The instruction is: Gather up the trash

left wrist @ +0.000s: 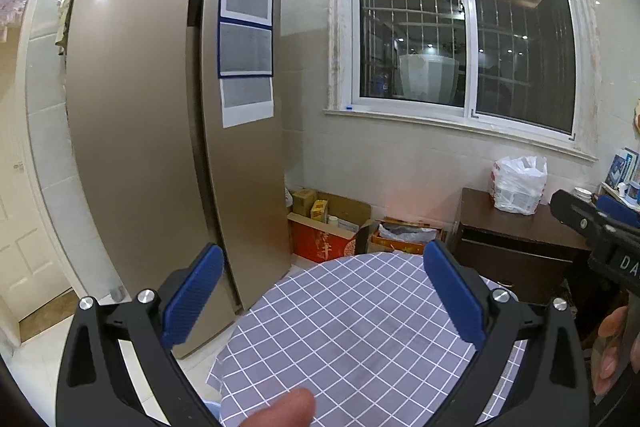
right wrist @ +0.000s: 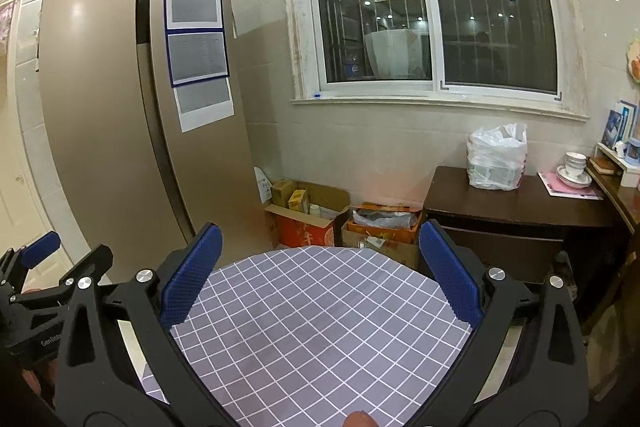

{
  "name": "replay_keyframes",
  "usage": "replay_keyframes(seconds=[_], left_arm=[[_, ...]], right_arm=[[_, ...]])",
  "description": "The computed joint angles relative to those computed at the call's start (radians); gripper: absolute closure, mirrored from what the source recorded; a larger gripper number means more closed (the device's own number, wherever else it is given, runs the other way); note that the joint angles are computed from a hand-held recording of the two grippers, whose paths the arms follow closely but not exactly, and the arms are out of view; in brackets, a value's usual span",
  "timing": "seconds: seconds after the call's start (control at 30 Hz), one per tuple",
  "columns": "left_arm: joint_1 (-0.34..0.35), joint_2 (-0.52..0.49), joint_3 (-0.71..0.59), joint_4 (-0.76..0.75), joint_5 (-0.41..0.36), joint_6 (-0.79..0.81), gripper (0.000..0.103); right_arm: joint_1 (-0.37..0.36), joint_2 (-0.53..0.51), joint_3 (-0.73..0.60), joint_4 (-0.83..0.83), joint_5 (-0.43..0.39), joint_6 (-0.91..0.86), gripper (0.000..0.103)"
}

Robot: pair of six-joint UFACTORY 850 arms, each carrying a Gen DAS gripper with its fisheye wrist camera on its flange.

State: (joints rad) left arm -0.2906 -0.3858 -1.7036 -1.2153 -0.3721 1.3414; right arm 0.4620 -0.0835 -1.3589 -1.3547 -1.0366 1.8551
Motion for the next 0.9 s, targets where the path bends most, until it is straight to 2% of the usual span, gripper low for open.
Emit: replay_keyframes(seconds=[0.7,0.9], left_arm=[[0.005,0.012,0.014,-0.099,0.013,0.084,0.005],[-0.005,-0.01,-0.019,0.007,0.018,-0.013,0.005]], right_arm=[[0.001,-0.033,-0.033,0.004,0.014,-0.018,0.006],[0.0,-0.042,-0.034,-0.005,0.025,-0.017,0.006]])
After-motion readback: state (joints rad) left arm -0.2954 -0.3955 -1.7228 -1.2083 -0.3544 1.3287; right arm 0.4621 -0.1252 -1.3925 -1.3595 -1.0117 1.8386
